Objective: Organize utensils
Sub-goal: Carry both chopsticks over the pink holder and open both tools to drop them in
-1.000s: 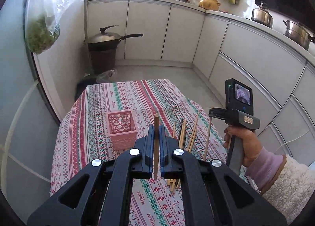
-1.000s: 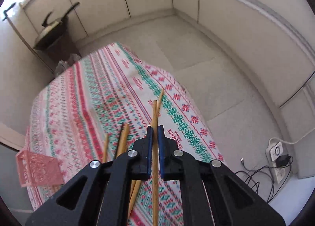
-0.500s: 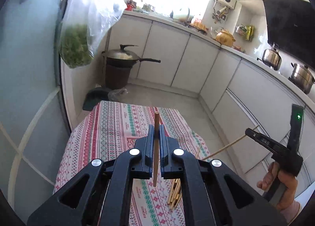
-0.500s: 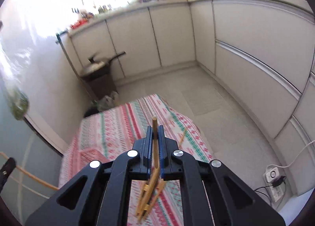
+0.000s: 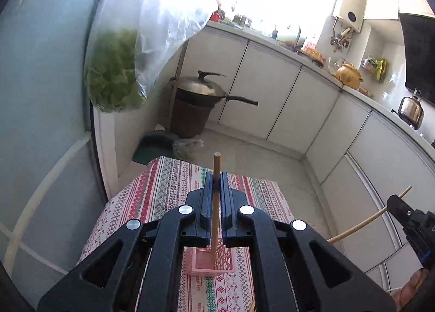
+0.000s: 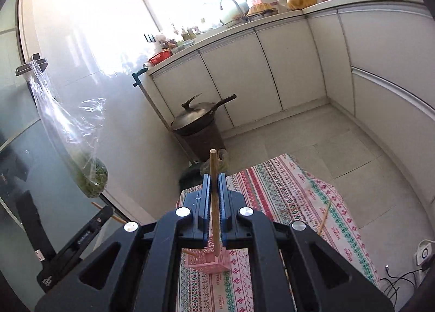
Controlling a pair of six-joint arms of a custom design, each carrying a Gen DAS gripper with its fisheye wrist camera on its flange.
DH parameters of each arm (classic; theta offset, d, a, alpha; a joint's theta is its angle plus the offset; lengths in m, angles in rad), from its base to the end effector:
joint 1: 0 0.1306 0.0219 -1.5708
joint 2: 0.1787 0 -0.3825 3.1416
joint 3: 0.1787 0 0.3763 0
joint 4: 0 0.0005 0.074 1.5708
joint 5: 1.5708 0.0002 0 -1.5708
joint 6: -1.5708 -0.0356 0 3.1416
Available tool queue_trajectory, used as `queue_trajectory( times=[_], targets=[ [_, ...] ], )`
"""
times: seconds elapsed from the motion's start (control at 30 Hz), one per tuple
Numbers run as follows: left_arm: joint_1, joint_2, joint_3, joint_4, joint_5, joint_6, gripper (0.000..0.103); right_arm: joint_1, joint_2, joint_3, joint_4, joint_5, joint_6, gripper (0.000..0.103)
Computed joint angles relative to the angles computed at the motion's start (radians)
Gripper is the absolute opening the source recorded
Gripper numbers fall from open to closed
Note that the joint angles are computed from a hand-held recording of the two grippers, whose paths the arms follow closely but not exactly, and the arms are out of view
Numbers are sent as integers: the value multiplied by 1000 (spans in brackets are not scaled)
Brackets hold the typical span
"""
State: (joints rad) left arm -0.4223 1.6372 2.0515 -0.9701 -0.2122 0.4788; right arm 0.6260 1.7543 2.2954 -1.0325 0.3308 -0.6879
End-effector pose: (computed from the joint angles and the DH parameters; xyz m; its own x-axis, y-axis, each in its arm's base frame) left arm 0.5059 -0.2197 0.5956 -0.5366 -0.2527 -0.8051 -0.0109 0.9561 -0.2927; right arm 0.4729 0.3270 0.6311 -0.4999 0.3796 -0.7785 -0.0060 0.8973 0.4414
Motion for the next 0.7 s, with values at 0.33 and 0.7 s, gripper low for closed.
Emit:
queue_trajectory(
  times=[0.33, 0.7],
  targets=[
    [47, -27, -60, 64, 15, 67, 28, -6, 116, 137, -35, -47, 9, 6],
    [33, -48, -71, 51, -10, 46, 36, -8, 259, 258, -69, -107, -31, 7]
  ],
)
